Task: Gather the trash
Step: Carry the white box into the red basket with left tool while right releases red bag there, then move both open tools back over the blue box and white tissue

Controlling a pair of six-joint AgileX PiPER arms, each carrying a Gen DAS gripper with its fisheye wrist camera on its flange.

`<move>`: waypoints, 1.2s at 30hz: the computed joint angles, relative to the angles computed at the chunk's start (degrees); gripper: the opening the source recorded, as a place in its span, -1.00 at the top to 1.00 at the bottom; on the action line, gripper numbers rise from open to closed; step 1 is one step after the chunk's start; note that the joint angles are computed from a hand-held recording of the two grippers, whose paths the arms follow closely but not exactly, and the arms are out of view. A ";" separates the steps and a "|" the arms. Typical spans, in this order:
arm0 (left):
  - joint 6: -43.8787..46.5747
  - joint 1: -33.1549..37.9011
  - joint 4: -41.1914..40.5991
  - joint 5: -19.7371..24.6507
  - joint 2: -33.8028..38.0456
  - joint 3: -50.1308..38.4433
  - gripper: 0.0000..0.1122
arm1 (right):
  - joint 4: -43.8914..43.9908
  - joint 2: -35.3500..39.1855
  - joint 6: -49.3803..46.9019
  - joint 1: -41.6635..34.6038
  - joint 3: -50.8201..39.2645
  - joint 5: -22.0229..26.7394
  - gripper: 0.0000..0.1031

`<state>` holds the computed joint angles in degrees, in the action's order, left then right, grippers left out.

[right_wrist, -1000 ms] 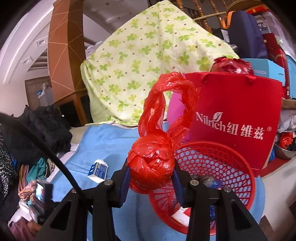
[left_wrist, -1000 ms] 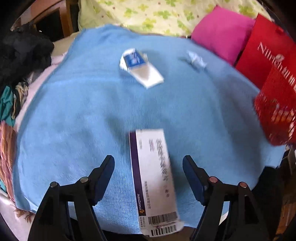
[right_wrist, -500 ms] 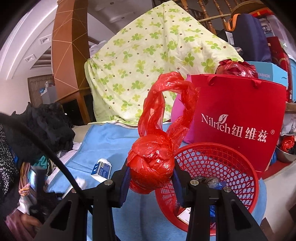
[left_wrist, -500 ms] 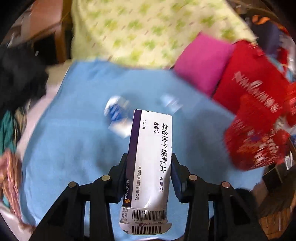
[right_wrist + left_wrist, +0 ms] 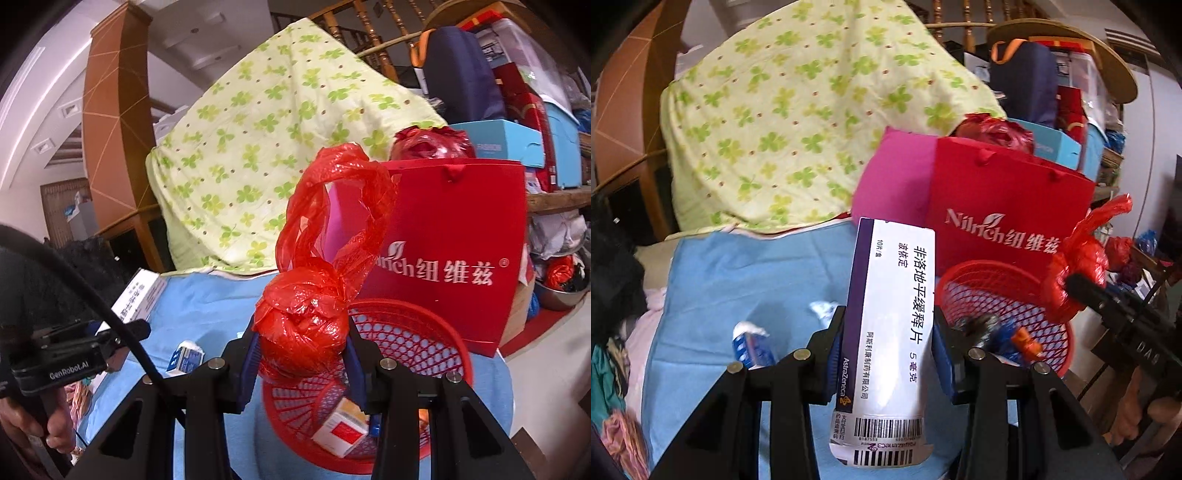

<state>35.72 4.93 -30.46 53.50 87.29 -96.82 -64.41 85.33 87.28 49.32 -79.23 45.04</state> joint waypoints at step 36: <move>-7.19 8.34 16.37 -9.74 17.52 4.37 -0.24 | -1.22 2.20 -1.31 -3.26 3.86 -15.36 -0.26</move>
<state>28.54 13.27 -14.09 43.76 104.82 -92.45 -65.63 87.53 85.97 46.06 -75.37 29.68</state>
